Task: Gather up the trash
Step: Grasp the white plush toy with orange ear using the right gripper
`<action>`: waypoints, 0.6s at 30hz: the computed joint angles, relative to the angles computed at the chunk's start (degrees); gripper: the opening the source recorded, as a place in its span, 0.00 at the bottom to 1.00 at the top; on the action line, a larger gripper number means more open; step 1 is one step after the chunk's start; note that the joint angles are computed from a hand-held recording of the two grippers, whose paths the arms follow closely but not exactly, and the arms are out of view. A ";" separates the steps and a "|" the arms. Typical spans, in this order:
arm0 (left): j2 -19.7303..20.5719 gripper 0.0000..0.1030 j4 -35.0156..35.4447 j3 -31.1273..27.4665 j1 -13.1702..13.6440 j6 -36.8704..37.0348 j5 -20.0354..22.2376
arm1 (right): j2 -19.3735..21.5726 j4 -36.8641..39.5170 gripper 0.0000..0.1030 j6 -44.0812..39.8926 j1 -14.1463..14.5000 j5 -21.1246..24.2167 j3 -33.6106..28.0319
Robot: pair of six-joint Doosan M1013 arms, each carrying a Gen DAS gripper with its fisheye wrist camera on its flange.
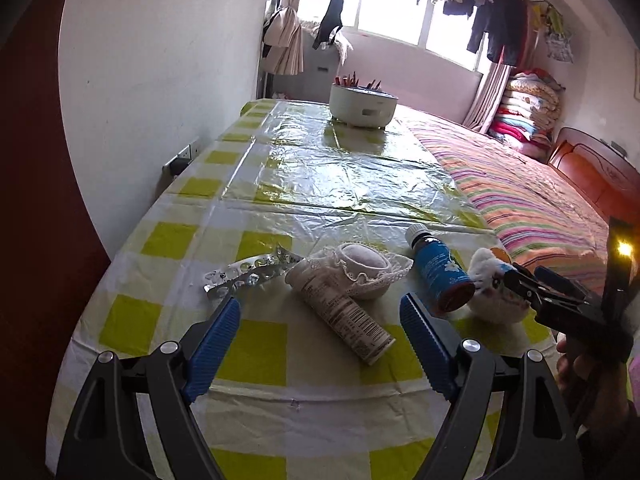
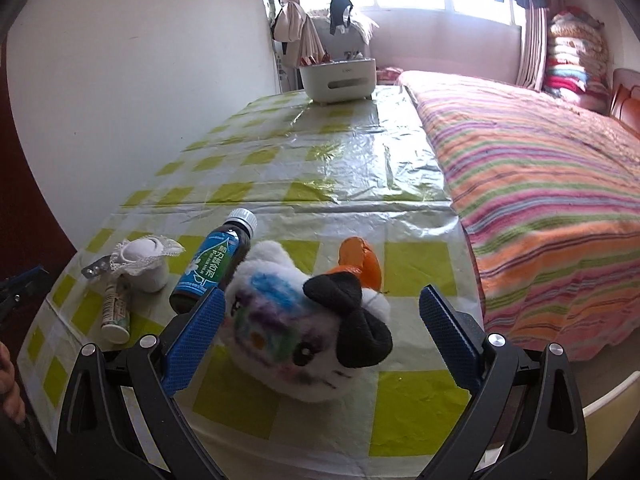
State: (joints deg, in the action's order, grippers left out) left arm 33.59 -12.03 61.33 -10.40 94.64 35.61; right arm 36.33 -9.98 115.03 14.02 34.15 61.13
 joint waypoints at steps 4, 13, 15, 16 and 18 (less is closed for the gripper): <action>0.15 0.77 -0.97 -0.28 -0.03 0.81 0.73 | -1.35 3.06 0.93 0.47 -0.90 -2.34 1.96; 0.84 0.77 -0.59 -1.28 -0.33 1.00 2.38 | -1.13 15.60 0.93 -5.04 -2.72 -3.25 2.48; 0.99 0.77 -0.41 -1.48 -0.42 1.07 2.58 | -0.31 16.66 0.93 -6.31 -2.65 -2.04 1.27; 1.01 0.77 -0.33 -1.49 -0.47 1.12 2.61 | 0.09 16.97 0.93 -6.56 -2.63 -1.50 0.69; 1.08 0.77 -0.15 -1.55 -0.55 1.19 2.74 | 0.85 18.44 0.93 -7.32 -2.74 -0.18 -0.45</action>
State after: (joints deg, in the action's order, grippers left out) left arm 34.67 -12.18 59.78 -10.95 95.82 38.35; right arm 37.18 8.46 107.71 11.27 33.97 60.68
